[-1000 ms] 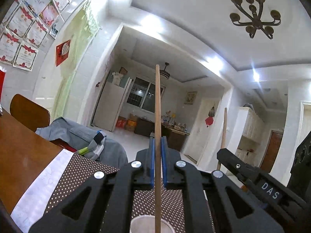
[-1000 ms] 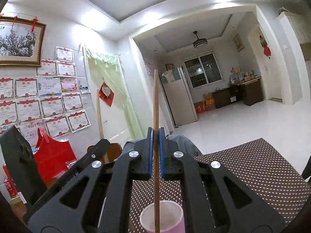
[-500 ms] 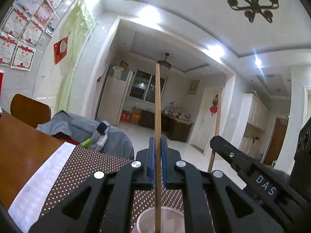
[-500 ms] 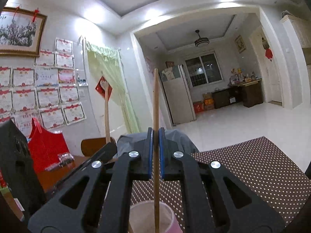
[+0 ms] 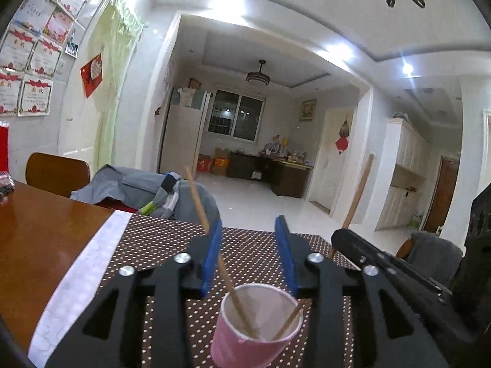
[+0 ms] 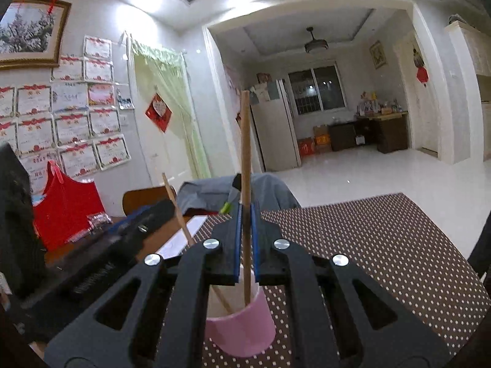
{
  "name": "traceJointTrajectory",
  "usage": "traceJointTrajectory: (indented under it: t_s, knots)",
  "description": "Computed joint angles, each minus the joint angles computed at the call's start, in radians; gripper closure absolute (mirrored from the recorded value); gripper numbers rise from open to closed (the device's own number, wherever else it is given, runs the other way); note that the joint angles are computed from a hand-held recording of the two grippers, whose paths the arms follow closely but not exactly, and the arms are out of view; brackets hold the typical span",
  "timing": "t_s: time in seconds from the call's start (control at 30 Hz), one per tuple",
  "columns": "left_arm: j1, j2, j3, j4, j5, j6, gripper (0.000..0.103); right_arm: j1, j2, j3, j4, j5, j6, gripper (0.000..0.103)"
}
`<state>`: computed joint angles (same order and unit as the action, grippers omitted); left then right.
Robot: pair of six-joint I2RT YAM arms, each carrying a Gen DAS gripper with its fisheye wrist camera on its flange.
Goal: Organize utensils
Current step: 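Lift both chopsticks over the pink cup and open both grippers to drop them in, then move both grippers back down to the chopstick pile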
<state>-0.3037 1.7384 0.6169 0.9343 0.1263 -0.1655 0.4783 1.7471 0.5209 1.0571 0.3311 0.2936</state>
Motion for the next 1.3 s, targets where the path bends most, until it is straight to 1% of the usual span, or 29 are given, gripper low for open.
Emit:
traceJointTrajectory:
  t_s: [0.07,0.1,0.23,0.27,0.3,0.33,0.37,0.4,0.5,0.6,0.7,0.73,0.8,0.87,0.9,0.97,1.03,1.13,1.3]
  knots:
    - [-0.009,-0.041,-0.018,-0.038,-0.027,0.017,0.058,0.004,-0.008,-0.008,-0.017,0.010,0.007,0.096]
    - [-0.013,-0.059,-0.027,-0.052,-0.040,0.023,0.054,0.005,-0.012,-0.010,-0.026,0.012,0.009,0.096]
    - [-0.039,-0.148,-0.068,-0.109,-0.101,0.059,0.052,0.021,-0.067,-0.012,-0.109,0.042,0.022,0.093]
    - [-0.043,-0.171,-0.082,-0.117,-0.110,0.067,0.052,0.026,-0.088,-0.016,-0.136,0.050,0.027,0.084]
    - [-0.047,-0.194,-0.094,-0.128,-0.117,0.074,0.051,0.025,-0.096,-0.027,-0.136,0.051,0.027,0.067]
    - [-0.051,-0.214,-0.104,-0.140,-0.124,0.080,0.051,0.034,-0.111,-0.028,-0.155,0.066,0.029,0.054]
    - [-0.055,-0.232,-0.114,-0.149,-0.139,0.082,0.049,0.049,-0.127,-0.041,-0.155,0.107,0.034,0.052]
    - [-0.056,-0.250,-0.118,-0.168,-0.144,0.083,0.048,0.055,-0.140,-0.055,-0.150,0.116,0.030,0.052]
    - [-0.060,-0.334,-0.154,-0.224,-0.155,0.096,0.043,0.074,-0.185,-0.069,-0.206,0.137,0.026,0.052]
    - [-0.062,-0.402,-0.177,-0.284,-0.182,0.109,0.043,0.102,-0.237,-0.095,-0.246,0.174,0.032,0.051]
    - [-0.049,-0.483,-0.198,-0.379,-0.185,0.120,0.043,0.134,-0.303,-0.114,-0.313,0.217,0.034,0.049]
    - [-0.039,-0.512,-0.198,-0.434,-0.180,0.122,0.043,0.138,-0.320,-0.118,-0.334,0.222,0.035,0.049]
    - [-0.007,-0.555,-0.189,-0.560,-0.142,0.132,0.043,0.151,-0.377,-0.134,-0.411,0.230,0.055,0.048]
    - [0.013,-0.569,-0.165,-0.680,-0.128,0.155,0.043,0.168,-0.414,-0.145,-0.474,0.244,0.073,0.048]
    - [0.020,-0.567,-0.148,-0.752,-0.132,0.170,0.043,0.180,-0.421,-0.144,-0.504,0.250,0.083,0.048]
    - [0.029,-0.551,-0.125,-0.859,-0.145,0.197,0.043,0.189,-0.439,-0.155,-0.563,0.240,0.108,0.048]
    - [0.040,-0.543,-0.130,-0.912,-0.136,0.219,0.043,0.195,-0.439,-0.151,-0.618,0.226,0.128,0.048]
    - [0.045,-0.531,-0.152,-0.963,-0.113,0.240,0.043,0.211,-0.411,-0.145,-0.698,0.195,0.165,0.048]
    - [0.018,-0.451,-0.155,-1.026,-0.064,0.222,0.043,0.222,-0.371,-0.150,-0.779,0.107,0.230,0.048]
